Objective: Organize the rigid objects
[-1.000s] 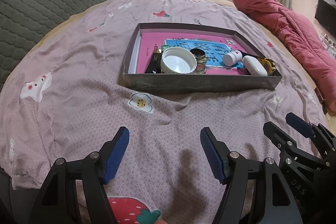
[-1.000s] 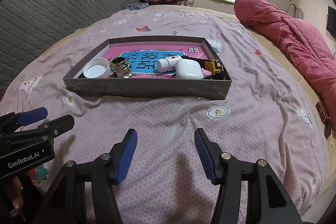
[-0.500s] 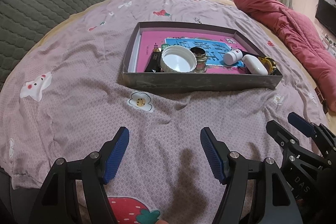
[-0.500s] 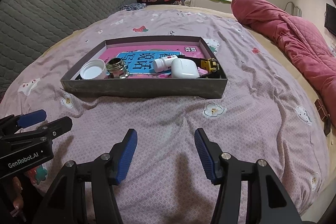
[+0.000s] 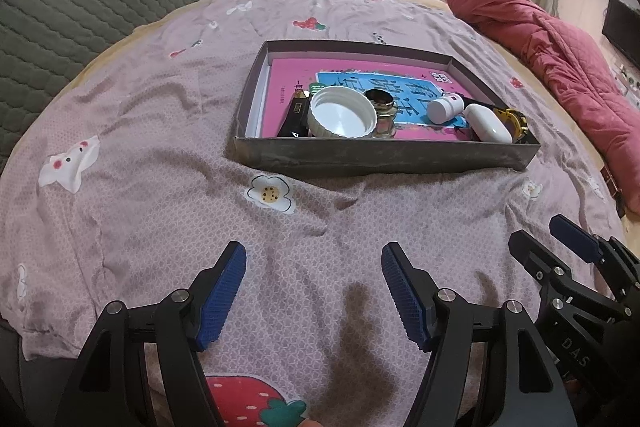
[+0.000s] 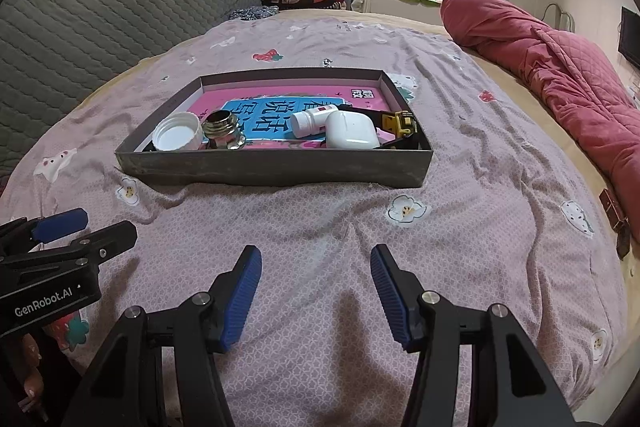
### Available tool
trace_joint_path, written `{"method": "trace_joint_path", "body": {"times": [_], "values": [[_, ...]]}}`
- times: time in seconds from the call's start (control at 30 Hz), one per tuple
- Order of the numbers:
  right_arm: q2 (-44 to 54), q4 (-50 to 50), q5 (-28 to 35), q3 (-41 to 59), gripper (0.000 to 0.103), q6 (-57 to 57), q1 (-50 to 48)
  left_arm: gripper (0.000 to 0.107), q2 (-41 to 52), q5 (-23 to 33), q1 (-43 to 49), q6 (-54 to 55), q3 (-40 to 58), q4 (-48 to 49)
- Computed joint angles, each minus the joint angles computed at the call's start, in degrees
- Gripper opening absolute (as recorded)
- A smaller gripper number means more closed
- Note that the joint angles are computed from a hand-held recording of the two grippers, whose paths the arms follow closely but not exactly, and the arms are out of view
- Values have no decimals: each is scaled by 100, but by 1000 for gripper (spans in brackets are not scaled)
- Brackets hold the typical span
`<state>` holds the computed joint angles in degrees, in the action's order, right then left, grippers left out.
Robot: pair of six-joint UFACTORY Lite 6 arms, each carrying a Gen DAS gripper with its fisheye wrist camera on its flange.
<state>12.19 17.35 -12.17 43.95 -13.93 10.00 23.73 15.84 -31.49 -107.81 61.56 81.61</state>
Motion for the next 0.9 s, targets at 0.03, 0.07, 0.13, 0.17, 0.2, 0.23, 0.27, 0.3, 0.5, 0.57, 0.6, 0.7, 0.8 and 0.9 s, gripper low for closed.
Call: {"method": "trace_joint_path", "body": {"times": [0.03, 0.07, 0.13, 0.17, 0.2, 0.23, 0.27, 0.3, 0.5, 0.57, 0.6, 0.7, 0.8, 0.9], "values": [[-4, -7, 4, -1, 56, 5, 0, 72, 2, -6, 6, 5, -3, -1], [-2, 9, -3, -2, 56, -6, 2, 72, -4, -17, 11, 8, -9, -6], [-2, 30, 1, 0, 56, -22, 6, 72, -9, -4, 9, 27, -7, -14], [-12, 16, -4, -10, 56, -2, 4, 72, -10, -2, 9, 47, -9, -30], [-8, 19, -9, -9, 56, 0, 10, 72, -8, -3, 9, 53, -10, -35], [-14, 13, -11, -19, 56, 8, 9, 72, -3, -10, 9, 95, -4, -74], [-13, 10, -11, -22, 56, 16, 8, 72, 4, -3, 6, 139, 2, -117], [-15, -34, -3, -22, 56, 57, -2, 72, 10, 3, 9, 173, 11, -147], [-29, -77, 12, -29, 56, 106, -9, 72, 64, 22, 16, 306, 67, -274], [-31, -125, 27, -28, 56, 143, -29, 72, 69, 4, 31, 316, 71, -279], [-34, -131, 34, -28, 56, 149, -34, 72, 77, 18, 31, 325, 75, -281], [-31, -210, 34, -27, 56, 220, -44, 72, 102, 10, 36, 380, 93, -329], [-12, -214, 33, -13, 56, 230, -44, 72, 104, 25, 26, 358, 88, -309], [-14, -251, 27, -16, 56, 264, -47, 72, 101, 8, 19, 236, 72, -171]]}}
